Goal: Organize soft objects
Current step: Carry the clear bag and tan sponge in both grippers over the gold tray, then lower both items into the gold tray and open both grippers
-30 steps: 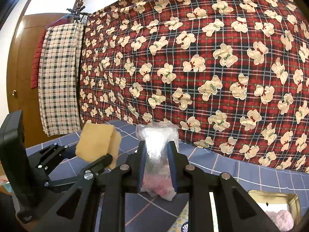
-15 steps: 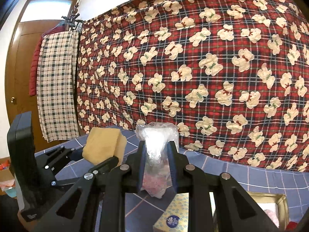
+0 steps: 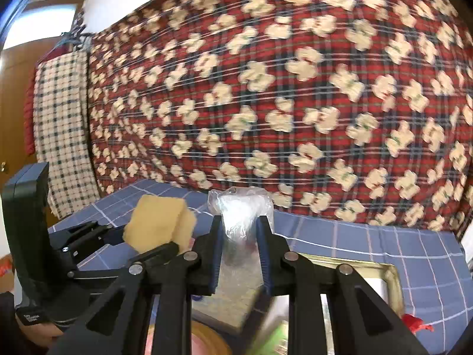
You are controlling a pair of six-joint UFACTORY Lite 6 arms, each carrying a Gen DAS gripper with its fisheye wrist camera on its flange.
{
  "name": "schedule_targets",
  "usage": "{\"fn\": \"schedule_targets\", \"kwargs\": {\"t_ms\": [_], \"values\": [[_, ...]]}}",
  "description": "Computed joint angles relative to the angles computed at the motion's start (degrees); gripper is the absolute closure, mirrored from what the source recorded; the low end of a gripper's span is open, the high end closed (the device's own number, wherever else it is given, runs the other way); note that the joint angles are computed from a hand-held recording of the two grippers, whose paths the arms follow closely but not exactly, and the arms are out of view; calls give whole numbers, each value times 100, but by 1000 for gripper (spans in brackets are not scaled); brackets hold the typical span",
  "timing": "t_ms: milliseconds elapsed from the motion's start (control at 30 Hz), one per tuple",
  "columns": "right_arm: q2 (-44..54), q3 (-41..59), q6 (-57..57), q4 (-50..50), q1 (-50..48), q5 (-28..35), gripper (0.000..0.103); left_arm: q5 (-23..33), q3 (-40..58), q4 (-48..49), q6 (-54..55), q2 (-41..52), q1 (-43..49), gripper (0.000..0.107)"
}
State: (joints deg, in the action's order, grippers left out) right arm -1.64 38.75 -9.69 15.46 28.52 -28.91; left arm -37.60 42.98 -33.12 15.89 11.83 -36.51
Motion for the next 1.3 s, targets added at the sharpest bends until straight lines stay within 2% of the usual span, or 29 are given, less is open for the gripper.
{"fn": "schedule_targets", "kwargs": {"t_ms": [233,400,533,600,733,833,933,1067,1200,1300], "values": [[-474,-456,488,-699,-629,53,79,220,594,-539,468,309,-421,58],[-435,-571,1368,-1682,-1345,35,79,461,1140,-910,889,632,-714,58],[-201,-488,1878,-2296,-1849,130,79,961,1777,-1106,1186,1034,-854,58],[64,-297,2513,-2962,-2206,271,79,1321,2176,-1208,1310,1317,-849,58],[392,-105,2791,-3320,-2533,437,79,1873,2935,-1834,1971,1850,-867,58],[505,-79,2981,-3566,-2745,475,79,2110,3309,-2368,2539,2127,-947,58],[435,-155,3567,-4246,-3024,445,79,2203,3481,-2674,2905,2284,-1085,58],[72,-340,3631,-4468,-3093,688,79,2250,3576,-3055,3373,2374,-1267,58],[178,-163,3731,-4535,-3095,950,79,2450,3944,-3976,4317,2637,-1325,58],[249,-165,3583,-4386,-3086,1060,79,2610,3971,-4248,4674,2678,-1360,57]]}}
